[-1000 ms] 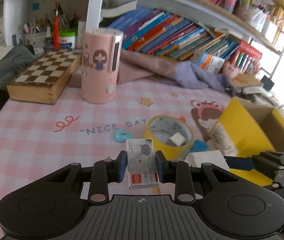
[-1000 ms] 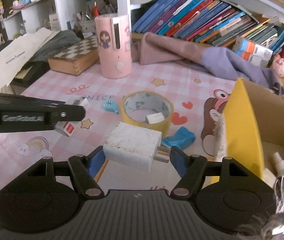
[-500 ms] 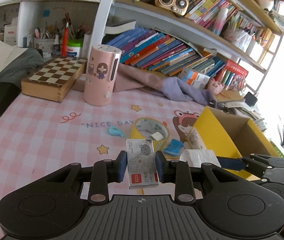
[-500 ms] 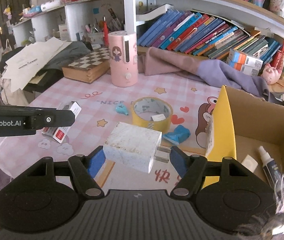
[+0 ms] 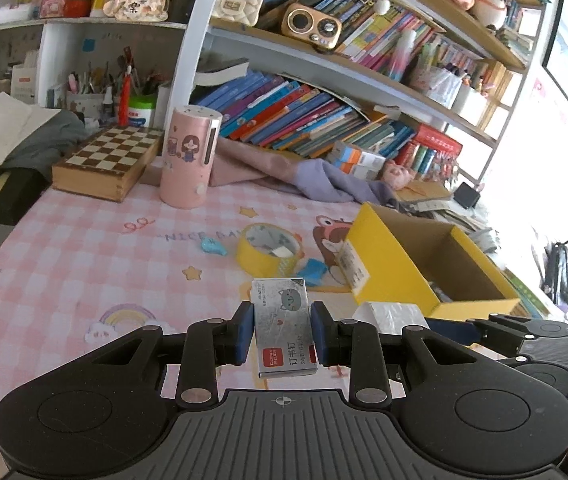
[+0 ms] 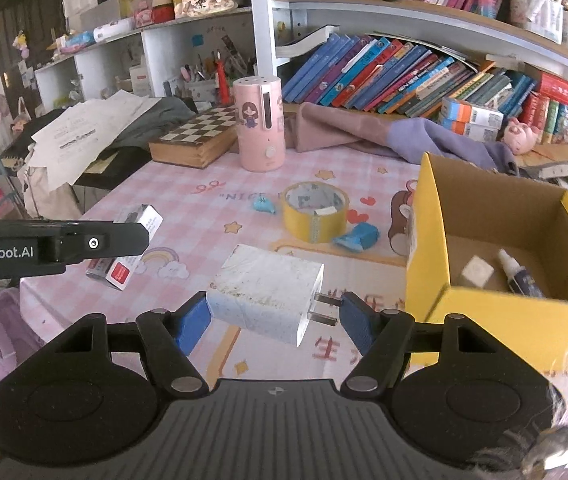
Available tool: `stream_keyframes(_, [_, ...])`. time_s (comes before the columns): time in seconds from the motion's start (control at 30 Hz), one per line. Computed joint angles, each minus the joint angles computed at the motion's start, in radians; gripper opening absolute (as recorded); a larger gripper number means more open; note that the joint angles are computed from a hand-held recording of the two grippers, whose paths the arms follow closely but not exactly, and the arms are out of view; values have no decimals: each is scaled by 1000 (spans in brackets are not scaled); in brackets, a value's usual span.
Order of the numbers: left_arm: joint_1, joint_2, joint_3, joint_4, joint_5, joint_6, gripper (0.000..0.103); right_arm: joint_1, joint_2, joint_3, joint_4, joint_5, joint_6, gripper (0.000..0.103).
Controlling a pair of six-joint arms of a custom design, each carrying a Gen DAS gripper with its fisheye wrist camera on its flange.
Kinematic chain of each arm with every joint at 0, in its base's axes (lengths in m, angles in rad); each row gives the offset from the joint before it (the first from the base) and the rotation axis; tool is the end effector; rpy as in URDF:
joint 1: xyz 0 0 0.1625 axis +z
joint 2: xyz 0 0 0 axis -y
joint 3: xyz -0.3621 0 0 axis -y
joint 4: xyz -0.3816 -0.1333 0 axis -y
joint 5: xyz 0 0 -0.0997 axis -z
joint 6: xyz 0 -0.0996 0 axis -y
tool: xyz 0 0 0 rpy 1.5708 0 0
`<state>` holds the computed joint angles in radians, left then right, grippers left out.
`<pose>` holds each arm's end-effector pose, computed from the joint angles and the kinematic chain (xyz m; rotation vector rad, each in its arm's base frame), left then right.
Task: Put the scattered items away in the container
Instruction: 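Lift and carry the medicine box and white charger with both tools over the yellow box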
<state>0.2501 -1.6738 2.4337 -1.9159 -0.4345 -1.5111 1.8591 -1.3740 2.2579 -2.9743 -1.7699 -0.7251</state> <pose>-0.2486 -0.2943 0.1813 0.0867 2.2611 -1.3417 0.2362 -0.3970 0.1873 1.2772 -2.4524 0.6575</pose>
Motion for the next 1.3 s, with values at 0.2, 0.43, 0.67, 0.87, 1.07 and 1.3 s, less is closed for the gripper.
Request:
stream_keyframes(0.2, [-71, -3, 11, 89, -39, -119, 29, -11, -95, 80, 5, -3, 4, 69])
stream_keyframes(0.43, [-115, 19, 28, 42, -93, -122, 29, -41, -219, 171, 27, -19, 11, 69])
stream_keyframes(0.67, [-118, 61, 41, -102, -129, -13, 29, -57, -299, 220, 29, -54, 47, 69])
stream_keyframes(0.87, [-97, 111, 48, -260, -158, 108, 29, -71, -350, 246, 27, -85, 67, 69])
stream_keyframes(1.07, [-75, 162, 45, -394, -175, 217, 29, -83, -387, 262, 15, -119, 83, 69])
stream_keyframes(1.3, [-37, 253, 23, -587, -219, 378, 29, -105, -428, 268, 14, -157, 106, 69])
